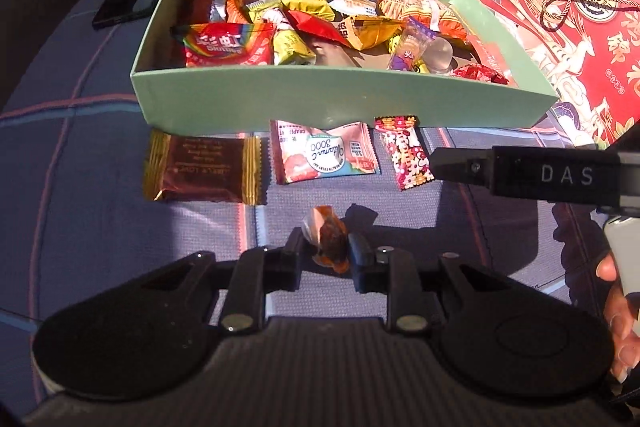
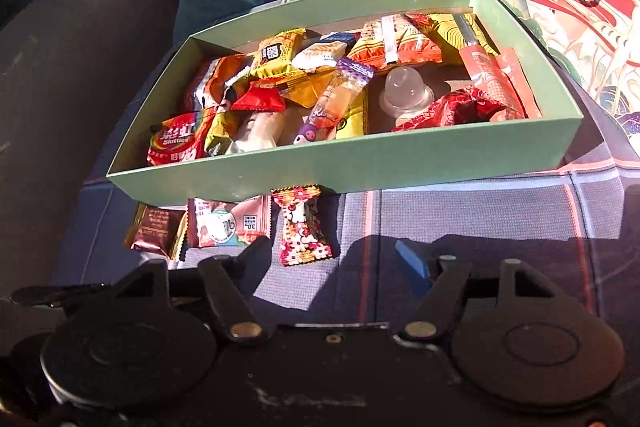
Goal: Organize snacks
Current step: 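Grasp the small orange candy with the left tool while the right tool grasps the floral candy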
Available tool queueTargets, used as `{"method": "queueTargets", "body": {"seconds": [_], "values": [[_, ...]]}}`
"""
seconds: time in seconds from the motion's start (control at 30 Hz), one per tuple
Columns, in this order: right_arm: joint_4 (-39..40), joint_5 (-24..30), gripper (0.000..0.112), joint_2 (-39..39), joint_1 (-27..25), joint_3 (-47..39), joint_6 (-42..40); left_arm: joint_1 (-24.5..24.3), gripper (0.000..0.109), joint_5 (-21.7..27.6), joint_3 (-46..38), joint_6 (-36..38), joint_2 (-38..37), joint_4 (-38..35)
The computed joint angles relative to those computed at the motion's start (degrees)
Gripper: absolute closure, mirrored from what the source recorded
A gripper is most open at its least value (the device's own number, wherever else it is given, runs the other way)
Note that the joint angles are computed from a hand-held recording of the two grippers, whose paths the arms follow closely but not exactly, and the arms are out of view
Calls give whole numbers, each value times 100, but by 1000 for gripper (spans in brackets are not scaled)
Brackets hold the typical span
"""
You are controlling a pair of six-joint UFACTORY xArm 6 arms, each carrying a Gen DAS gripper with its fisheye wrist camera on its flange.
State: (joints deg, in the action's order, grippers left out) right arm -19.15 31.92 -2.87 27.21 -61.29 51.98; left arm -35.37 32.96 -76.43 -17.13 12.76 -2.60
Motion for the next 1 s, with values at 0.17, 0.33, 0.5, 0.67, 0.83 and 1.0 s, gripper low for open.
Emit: {"method": "queueTargets", "body": {"seconds": [0.17,0.33,0.5,0.67,0.83,1.0], "values": [[181,160,68,631,59,-639,-492,-17,86,-149,88,143,-20,6],[-227,297,89,830,137,-786,-496,-11,86,-204,98,197,-2,-56],[-16,85,95,341,22,-215,-379,-83,86,-230,87,-23,4,341],[131,25,105,-395,-108,449,-250,-150,86,-186,15,289,-7,64],[258,-11,110,-859,-228,841,-231,-246,86,-182,-131,357,-4,75],[531,-213,90,-887,-271,947,-455,-271,86,-76,-172,268,4,157]]}}
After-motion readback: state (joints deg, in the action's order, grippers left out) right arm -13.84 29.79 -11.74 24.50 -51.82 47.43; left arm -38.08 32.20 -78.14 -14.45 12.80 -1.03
